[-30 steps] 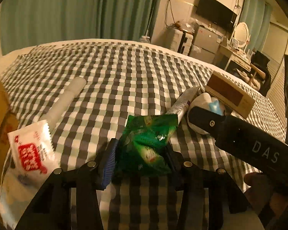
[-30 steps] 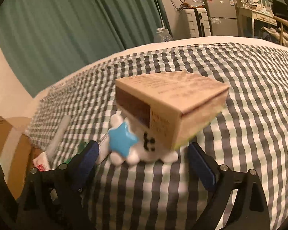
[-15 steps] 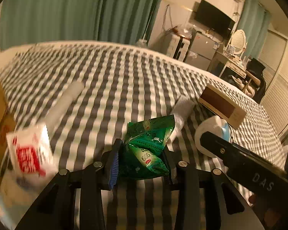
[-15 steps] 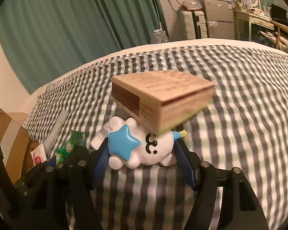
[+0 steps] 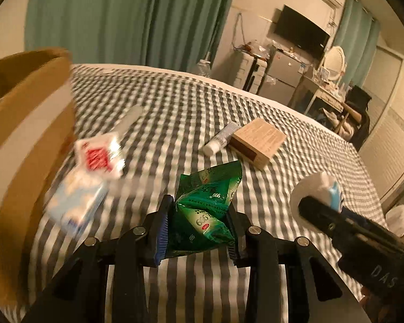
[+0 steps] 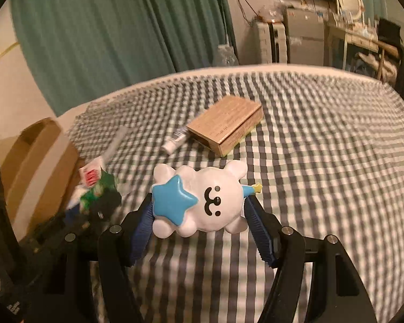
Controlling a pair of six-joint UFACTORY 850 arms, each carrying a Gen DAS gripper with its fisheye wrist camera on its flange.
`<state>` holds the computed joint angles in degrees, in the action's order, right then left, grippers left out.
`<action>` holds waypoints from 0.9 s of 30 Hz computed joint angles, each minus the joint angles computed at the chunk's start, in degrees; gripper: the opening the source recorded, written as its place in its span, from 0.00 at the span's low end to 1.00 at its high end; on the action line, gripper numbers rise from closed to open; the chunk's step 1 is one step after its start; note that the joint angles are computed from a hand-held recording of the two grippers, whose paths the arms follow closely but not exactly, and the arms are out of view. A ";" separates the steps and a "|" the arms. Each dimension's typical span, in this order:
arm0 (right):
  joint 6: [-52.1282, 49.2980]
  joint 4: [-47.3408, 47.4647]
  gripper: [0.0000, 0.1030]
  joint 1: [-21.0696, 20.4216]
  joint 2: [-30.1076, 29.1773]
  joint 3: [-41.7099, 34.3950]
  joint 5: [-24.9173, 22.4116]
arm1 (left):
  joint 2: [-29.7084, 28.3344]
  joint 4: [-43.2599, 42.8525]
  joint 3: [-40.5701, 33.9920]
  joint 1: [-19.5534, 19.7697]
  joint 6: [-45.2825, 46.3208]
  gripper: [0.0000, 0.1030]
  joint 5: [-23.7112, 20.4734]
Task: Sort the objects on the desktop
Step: 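Carry packet and bear toy into the cardboard box and open both tools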
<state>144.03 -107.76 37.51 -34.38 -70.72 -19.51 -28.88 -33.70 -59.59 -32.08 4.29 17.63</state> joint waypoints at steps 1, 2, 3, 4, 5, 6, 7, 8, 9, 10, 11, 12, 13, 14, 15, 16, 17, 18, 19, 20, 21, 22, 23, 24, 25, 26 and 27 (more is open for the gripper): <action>-0.74 0.51 0.63 0.66 1.14 0.75 -0.97 | 2.14 0.11 2.01 -0.21 -0.56 0.35 -0.11; -0.55 0.32 0.63 1.47 2.13 1.72 -1.79 | 3.87 -1.40 3.49 -0.70 0.72 0.35 0.45; -1.04 0.79 0.63 2.29 2.90 2.13 -2.44 | 5.69 -3.15 4.94 -1.05 2.59 0.35 1.15; -0.68 0.54 0.63 3.21 4.03 2.95 -3.49 | 7.62 -4.71 6.30 -1.33 4.50 0.35 1.73; -0.73 0.56 0.63 4.22 5.03 3.49 -4.42 | 9.89 -5.99 7.94 -1.50 5.98 0.35 2.22; -1.33 1.01 0.63 4.94 5.37 3.39 -4.74 | 11.96 -7.30 9.38 -1.60 7.34 0.35 2.80; -1.90 1.53 0.63 5.72 6.00 3.63 -5.35 | 13.24 -8.47 9.98 -1.52 8.72 0.35 2.94; -2.25 1.87 0.63 6.60 6.61 3.83 -6.01 | 15.00 -10.92 10.88 -1.50 11.24 0.35 3.29; -1.83 1.44 0.63 7.30 7.08 4.08 -6.39 | 16.39 -12.88 11.66 -1.50 13.20 0.35 3.65; -1.73 1.44 0.63 8.14 7.35 4.05 -6.85 | 18.04 -14.32 12.70 -1.34 14.79 0.35 3.93; -1.59 1.19 0.63 8.83 7.67 3.94 -7.09 | 19.67 -16.15 13.65 -1.08 16.82 0.35 4.21; -1.34 0.75 0.63 9.19 7.87 3.81 -6.97 | 21.13 -17.50 14.50 -0.68 18.49 0.35 4.16; -1.05 0.20 0.63 9.70 7.85 3.25 -6.76 | 22.56 -18.93 15.23 -0.31 20.17 0.35 4.02; -0.72 -0.37 0.63 10.09 7.85 2.88 -6.78 | 23.94 -20.66 15.86 0.08 22.02 0.35 3.96; -0.74 -0.84 0.63 10.47 7.71 2.19 -6.46 | 25.33 -22.55 16.46 0.48 24.06 0.35 4.07; -1.15 -1.12 0.63 10.64 7.21 1.06 -5.75 | 26.64 -24.09 17.04 0.88 25.85 0.35 4.28; -0.85 -2.03 0.63 10.84 6.97 0.29 -5.15 | 28.06 -25.59 17.63 1.45 27.79 0.35 4.42; -0.34 -3.07 0.63 11.00 6.65 -0.52 -4.70 | 29.39 -27.21 18.12 2.14 29.86 0.35 4.48; 0.35 -4.48 0.63 11.17 6.03 -1.88 -3.77 | 30.23 -29.19 18.22 2.66 32.14 0.35 4.38; 1.33 -6.17 0.63 11.22 5.36 -3.28 -2.58 | 31.38 -31.50 18.68 3.40 34.61 0.35 4.64; 2.40 -8.12 0.60 11.22 4.37 -5.16 -1.12 | 32.30 -33.45 18.95 4.28 36.71 0.35 4.82; 2.41 -8.73 0.59 11.36 3.54 -6.86 0.37 | 32.75 -34.49 19.12 5.09 37.99 0.35 4.67; 3.41 -10.21 0.59 11.41 2.62 -8.29 1.38 | 33.10 -36.53 19.22 6.18 40.44 0.35 4.41; 3.34 -10.80 0.59 11.38 1.56 -9.93 2.31 | 33.20 -38.15 19.30 7.07 42.41 0.35 4.30; 2.27 -10.99 0.59 11.37 -0.50 -12.87 3.90 | 33.28 -38.71 19.59 8.07 43.14 0.35 4.40; -0.61 -9.10 0.59 11.32 -2.44 -15.61 5.61 | 33.36 -38.48 20.07 9.55 42.65 0.35 4.03; -3.38 -7.12 0.59 11.32 -4.29 -18.12 7.21 | 33.32 -37.93 20.47 10.63 41.62 0.35 3.55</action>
